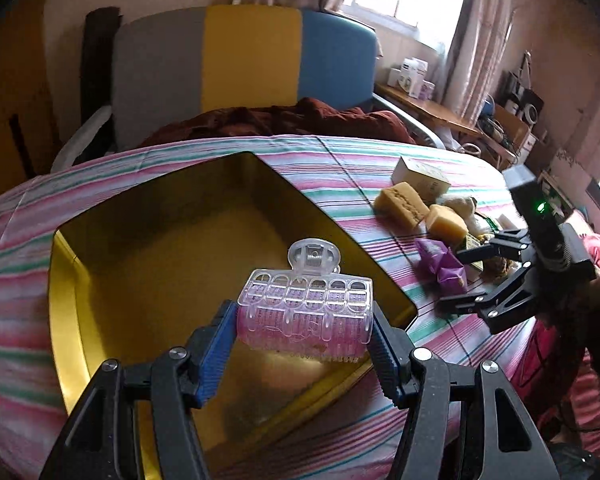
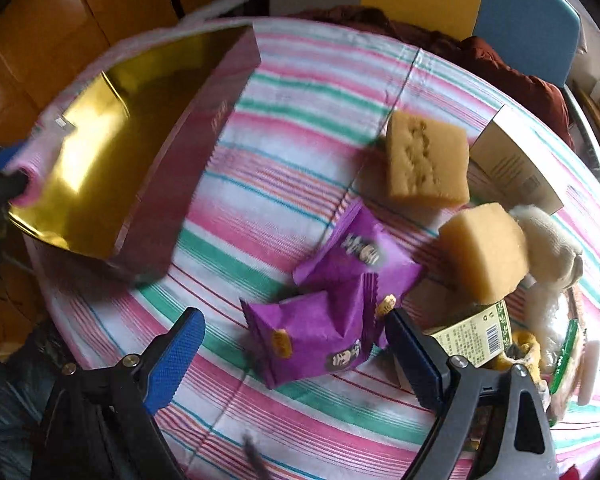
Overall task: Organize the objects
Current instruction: 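Carry the roller to the gold tray with left while right grasps a purple candy packet, then release the roller in the tray with left while right drops the purple packet beside it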
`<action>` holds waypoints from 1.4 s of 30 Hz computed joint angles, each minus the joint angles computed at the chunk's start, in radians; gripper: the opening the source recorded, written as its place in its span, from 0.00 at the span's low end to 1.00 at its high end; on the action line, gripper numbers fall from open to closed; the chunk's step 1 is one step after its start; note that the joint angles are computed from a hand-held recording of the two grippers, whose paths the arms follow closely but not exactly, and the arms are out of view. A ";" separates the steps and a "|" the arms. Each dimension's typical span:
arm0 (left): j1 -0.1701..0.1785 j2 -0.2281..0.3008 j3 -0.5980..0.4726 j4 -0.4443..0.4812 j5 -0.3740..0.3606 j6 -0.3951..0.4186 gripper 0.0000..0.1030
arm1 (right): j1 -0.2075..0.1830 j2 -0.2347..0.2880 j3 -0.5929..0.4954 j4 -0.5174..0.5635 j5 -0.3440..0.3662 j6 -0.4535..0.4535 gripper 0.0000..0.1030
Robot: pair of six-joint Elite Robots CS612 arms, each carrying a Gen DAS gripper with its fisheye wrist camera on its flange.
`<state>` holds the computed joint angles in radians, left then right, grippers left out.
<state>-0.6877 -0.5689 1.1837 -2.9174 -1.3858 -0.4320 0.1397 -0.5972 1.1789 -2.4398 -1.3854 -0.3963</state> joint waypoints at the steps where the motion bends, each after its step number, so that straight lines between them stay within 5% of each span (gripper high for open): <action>1: 0.000 -0.005 0.011 -0.009 0.007 -0.008 0.61 | 0.003 0.000 0.003 -0.011 -0.018 -0.004 0.85; 5: 0.002 -0.016 0.039 -0.027 0.019 -0.031 0.61 | 0.002 -0.003 0.008 -0.009 -0.007 -0.010 0.60; 14: 0.005 -0.027 0.079 -0.052 0.037 -0.071 0.61 | 0.002 -0.040 0.067 -0.089 0.026 0.011 0.53; 20: 0.008 -0.038 0.104 -0.067 0.113 -0.121 0.61 | 0.011 -0.080 0.097 -0.164 0.132 0.025 0.53; 26: 0.008 -0.065 0.153 -0.034 0.226 -0.201 0.62 | 0.052 -0.054 0.027 -0.142 0.246 0.008 0.53; 34: -0.005 -0.112 0.256 -0.048 0.359 -0.316 0.89 | 0.110 0.014 -0.088 -0.047 0.318 0.020 0.68; 38: -0.010 -0.127 0.276 -0.015 0.442 -0.377 0.96 | 0.125 0.011 -0.054 -0.168 0.283 0.061 0.81; 42: -0.017 -0.132 0.282 -0.001 0.507 -0.412 0.99 | 0.143 -0.012 0.026 -0.411 0.134 0.107 0.81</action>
<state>-0.7051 -0.7009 1.4659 -2.9181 -0.8784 -0.8445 0.2823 -0.6092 1.2044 -2.8509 -1.2518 -0.2888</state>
